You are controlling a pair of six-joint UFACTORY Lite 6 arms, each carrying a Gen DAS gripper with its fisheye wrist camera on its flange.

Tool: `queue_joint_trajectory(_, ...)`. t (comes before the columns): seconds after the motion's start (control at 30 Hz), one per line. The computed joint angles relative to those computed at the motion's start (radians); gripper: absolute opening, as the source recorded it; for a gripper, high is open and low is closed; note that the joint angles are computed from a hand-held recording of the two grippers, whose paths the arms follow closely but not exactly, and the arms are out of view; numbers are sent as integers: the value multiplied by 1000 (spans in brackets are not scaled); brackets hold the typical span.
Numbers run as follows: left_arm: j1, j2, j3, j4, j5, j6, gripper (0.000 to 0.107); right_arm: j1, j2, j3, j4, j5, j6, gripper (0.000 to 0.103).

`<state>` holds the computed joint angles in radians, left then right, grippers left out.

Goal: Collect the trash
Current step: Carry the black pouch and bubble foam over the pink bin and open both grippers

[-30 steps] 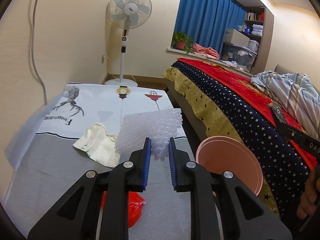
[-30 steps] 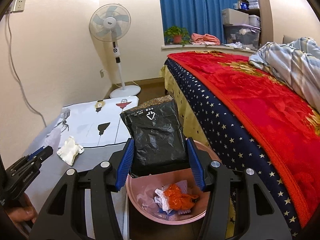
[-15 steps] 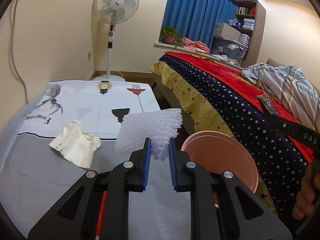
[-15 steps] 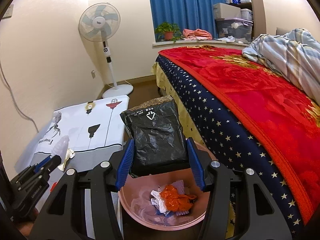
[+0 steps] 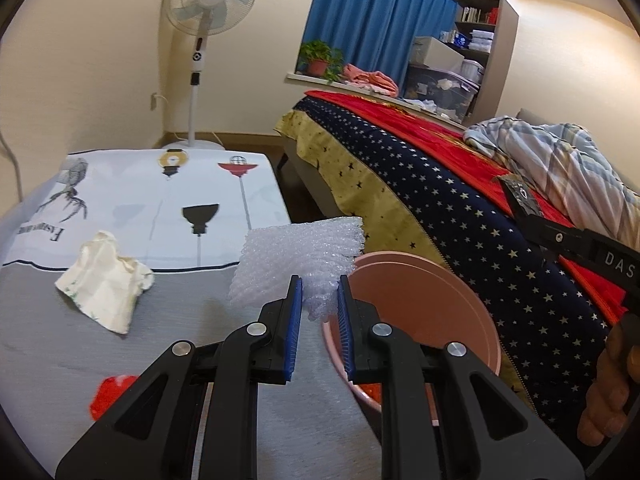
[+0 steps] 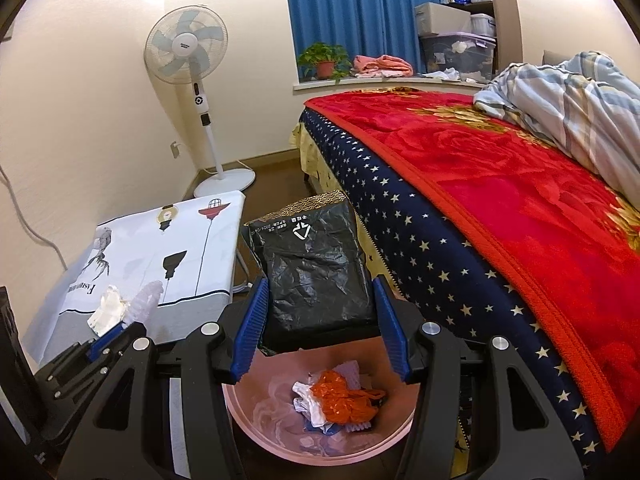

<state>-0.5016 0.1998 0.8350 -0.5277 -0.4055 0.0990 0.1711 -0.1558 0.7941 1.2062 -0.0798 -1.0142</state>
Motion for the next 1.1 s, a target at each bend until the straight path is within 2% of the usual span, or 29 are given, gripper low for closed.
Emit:
queue_joint_trajectory(0.3,-31,89,87,121,4,-104,17,-15,35,23,91,-11,-87,53)
queue_joint_trajectory(0.77,-87,264,276,273,70,-223,18,-50,79,48,242,-15,-232,55)
queue_joint_trajectory(0.83,-84,296,309,345,98,-292,22,-55,91,57,329,-15,-317,58)
queue_joint_trajectory(0.9,-78,329,338,400,129,-349,39,-62,95,59,388,-12,-370,63)
queue_joint_trajectory(1.03,-65,332,330,432,131,-382,40,-75,86,50,326,-3,-307,65)
queue_joint_trajectory(1.1,-62,313,308,391,124,-337,39,-78,83,46,294,5,-273,65)
